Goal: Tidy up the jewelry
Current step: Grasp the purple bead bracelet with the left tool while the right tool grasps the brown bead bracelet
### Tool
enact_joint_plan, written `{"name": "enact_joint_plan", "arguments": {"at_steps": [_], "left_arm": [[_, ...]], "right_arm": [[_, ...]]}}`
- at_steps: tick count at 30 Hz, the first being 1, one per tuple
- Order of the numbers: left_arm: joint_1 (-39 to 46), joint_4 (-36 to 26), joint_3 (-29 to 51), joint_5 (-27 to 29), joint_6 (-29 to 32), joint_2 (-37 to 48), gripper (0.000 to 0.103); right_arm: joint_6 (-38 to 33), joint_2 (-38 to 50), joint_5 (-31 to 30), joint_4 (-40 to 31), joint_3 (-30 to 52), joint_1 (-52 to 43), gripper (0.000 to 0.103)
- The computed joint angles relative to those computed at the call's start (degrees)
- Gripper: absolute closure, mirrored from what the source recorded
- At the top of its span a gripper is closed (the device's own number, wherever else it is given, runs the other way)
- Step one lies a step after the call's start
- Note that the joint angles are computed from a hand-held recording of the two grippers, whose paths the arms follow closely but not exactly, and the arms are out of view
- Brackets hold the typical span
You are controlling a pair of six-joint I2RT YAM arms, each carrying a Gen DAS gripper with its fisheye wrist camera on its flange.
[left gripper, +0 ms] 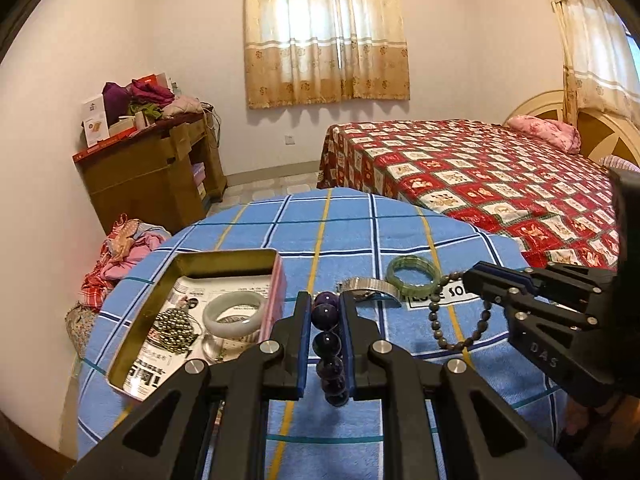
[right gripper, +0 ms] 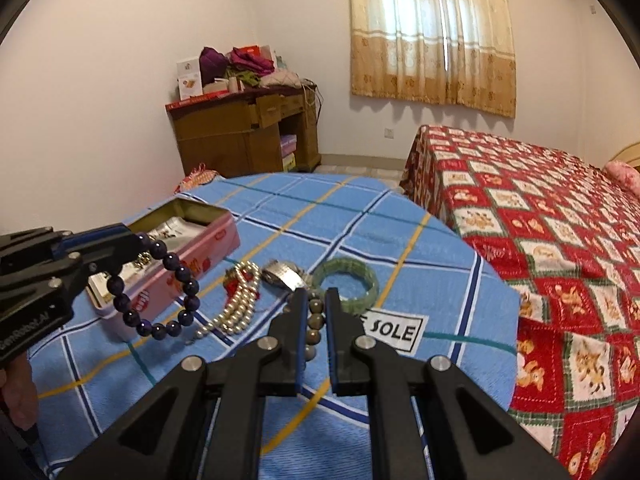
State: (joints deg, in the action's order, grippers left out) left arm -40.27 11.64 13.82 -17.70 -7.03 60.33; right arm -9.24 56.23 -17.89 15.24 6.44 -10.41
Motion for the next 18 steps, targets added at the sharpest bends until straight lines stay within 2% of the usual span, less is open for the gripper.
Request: {"name": "enact_joint_plan", "arguments": {"at_steps": [8, 18], "left_arm": [[1.84, -3.28, -0.18, 0.27, 0.1, -4.32, 0.09], [7.52, -7.56, -0.64, 3.91, 1.2, -11.24, 0.09]], "right_arm": [[0.38, -6.88, 2.46, -5.01, 0.01, 3.64, 0.092], [1.46, -9.82, 4.23, -7.86, 0.89, 7.0, 0.092]]}}
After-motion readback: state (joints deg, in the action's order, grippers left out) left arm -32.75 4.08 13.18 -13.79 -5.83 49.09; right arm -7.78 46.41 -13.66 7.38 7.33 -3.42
